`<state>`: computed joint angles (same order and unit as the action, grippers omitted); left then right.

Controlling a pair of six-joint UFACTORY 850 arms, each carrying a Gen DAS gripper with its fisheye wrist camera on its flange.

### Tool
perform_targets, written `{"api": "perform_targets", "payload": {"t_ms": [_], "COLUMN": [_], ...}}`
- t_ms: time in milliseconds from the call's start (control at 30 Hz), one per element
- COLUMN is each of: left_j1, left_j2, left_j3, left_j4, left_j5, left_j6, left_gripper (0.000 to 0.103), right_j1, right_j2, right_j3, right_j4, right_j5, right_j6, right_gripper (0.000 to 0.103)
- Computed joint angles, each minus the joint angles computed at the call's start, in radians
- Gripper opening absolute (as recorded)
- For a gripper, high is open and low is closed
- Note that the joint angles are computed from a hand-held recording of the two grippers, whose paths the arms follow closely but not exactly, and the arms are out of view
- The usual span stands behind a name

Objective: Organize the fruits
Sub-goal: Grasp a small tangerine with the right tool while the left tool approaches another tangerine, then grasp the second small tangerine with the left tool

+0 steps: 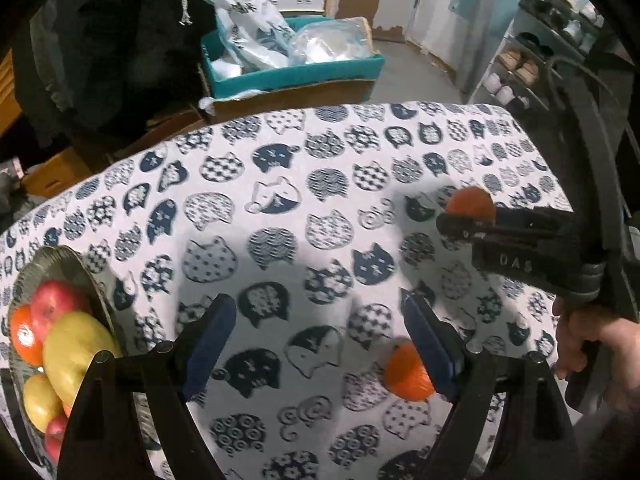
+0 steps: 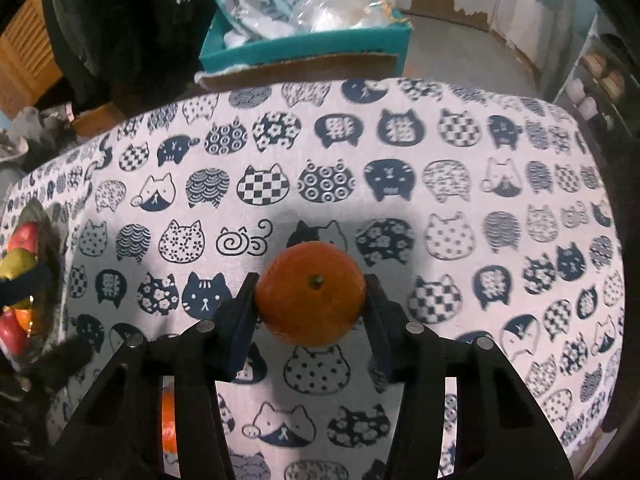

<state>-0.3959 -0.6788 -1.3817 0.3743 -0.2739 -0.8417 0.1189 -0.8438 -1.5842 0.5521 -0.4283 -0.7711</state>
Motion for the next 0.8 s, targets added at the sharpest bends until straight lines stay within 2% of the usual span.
{"api": "perform_targets", "payload": {"t_ms": [400, 800], "left_j1": [-0.046, -0.075], "left_j2": [-0.007, -0.069], "left_j3": [0.005, -0.038], "left_j4": [-0.195, -0.225], "left_j5": [0.014, -0.024], "left_j6": [0.195, 0.251], "left_gripper": [0.087, 0.087], "right_j1": [-0.04, -0.069], "right_j2": [0.155, 0.207], "right_j3": [0.182, 0.252], "right_j4": [0.136, 0.191], "right_j5": [0.052, 0.054], "right_j6": [-0.136, -0.193], "right_gripper": [0.049, 0.049]}}
